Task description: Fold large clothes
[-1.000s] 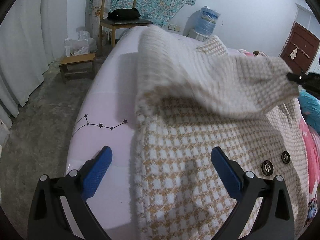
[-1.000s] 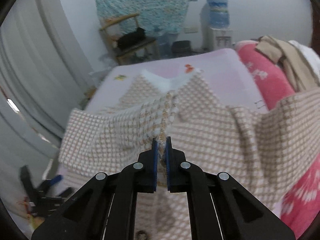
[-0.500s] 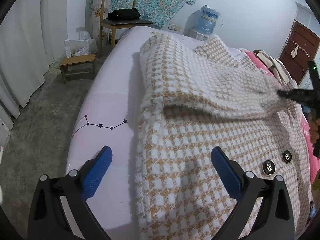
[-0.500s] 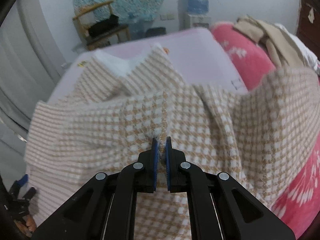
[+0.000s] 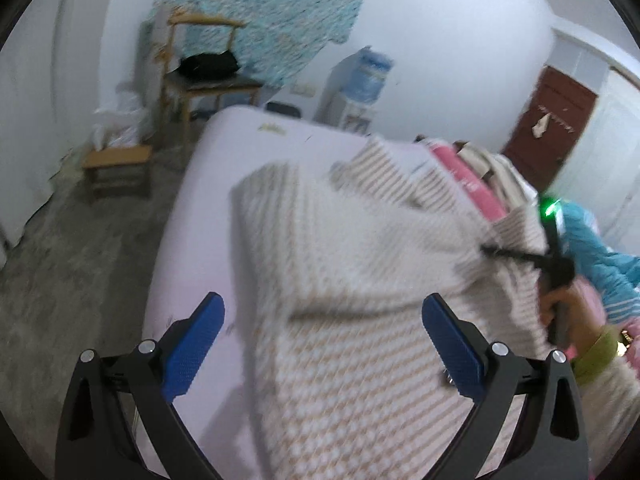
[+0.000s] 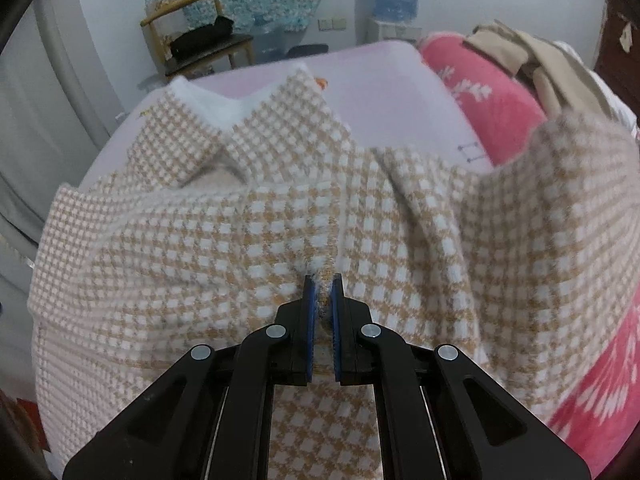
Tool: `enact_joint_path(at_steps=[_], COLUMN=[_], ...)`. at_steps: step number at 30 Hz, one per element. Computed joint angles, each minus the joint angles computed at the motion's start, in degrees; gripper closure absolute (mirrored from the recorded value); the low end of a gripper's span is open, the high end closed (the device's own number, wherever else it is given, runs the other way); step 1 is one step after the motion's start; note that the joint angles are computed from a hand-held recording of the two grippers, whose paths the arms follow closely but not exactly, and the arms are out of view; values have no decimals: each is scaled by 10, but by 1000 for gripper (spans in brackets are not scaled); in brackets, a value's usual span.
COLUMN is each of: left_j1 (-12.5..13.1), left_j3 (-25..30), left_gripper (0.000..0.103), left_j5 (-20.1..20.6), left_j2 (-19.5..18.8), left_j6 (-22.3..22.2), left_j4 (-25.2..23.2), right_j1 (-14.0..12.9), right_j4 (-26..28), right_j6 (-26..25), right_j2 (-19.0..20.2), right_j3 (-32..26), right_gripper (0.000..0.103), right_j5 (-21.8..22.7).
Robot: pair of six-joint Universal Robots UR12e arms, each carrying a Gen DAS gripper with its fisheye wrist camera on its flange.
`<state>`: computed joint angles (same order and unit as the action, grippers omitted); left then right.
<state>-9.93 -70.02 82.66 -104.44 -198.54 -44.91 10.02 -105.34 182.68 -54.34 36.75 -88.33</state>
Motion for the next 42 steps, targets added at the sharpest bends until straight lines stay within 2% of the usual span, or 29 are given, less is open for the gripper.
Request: enact_joint_path(at_steps=[2,6,9,11,12,13,15,17,19,21,24,27,28,29,31,34,36,38,40,42], left_j1=[5,9,11,17,20,20,20,17,18,19,21,22,24,25,25,23,18,9,0,-15], left_j3=[22,99,138,146,138,129,135,142,151,173,230,274,273,263,266,254,229,204,187,180], left_gripper=[6,6,6,6,7,7,7,7,6,6,6,6,6,6,6,6,6,6,6,6], left_j5=[-36,-78,-73,-82,-92,-91,-88,-78,-69,-66,-62,-25,-28,-28,-30,-15,-19,-14,0,32], left_j2=[-17,-77,-111,-123,-122,-119,-119,-118,-119,-130,-166,-197,-199,-196,-195,-182,-163,-141,-129,-126], left_j6=[12,22,9,-17,-23,-22,-13,1,20,27,17,-6,-11,-15,-22,-32,-15,18,45,76], left_j4=[7,-44,-100,-135,-127,-109,-123,-117,-103,-102,-138,-205,-209,-192,-198,-186,-156,-150,-162,-197], right_j1=[-1,-2,-3,-4,-6,-8,-8,-7,-5,-2,1,6,7,8,7,8,8,13,18,26], right_j4=[-2,-25,-39,-35,-29,-24,-14,-20,-39,-61,-38,2,18,28,19,51,38,27,27,36], right_j6=[2,6,5,2,2,3,4,5,0,-12,-26,-43,-45,-47,-52,-32,-41,-59,-74,-90], right_j2=[-1,-13,-21,-21,-20,-18,-14,-15,-19,-18,5,40,51,59,59,66,54,37,29,28], right_j3=[7,26,39,39,39,37,28,24,25,20,-19,-67,-81,-90,-87,-116,-103,-79,-62,-52], right_gripper=[98,98,98,98,98,96,92,89,74,69,69,69,69,69,69,66,62,56,54,51], right_j5=[3,6,4,4,12,17,16,8,5,13,49,64,58,53,52,46,70,78,83,66])
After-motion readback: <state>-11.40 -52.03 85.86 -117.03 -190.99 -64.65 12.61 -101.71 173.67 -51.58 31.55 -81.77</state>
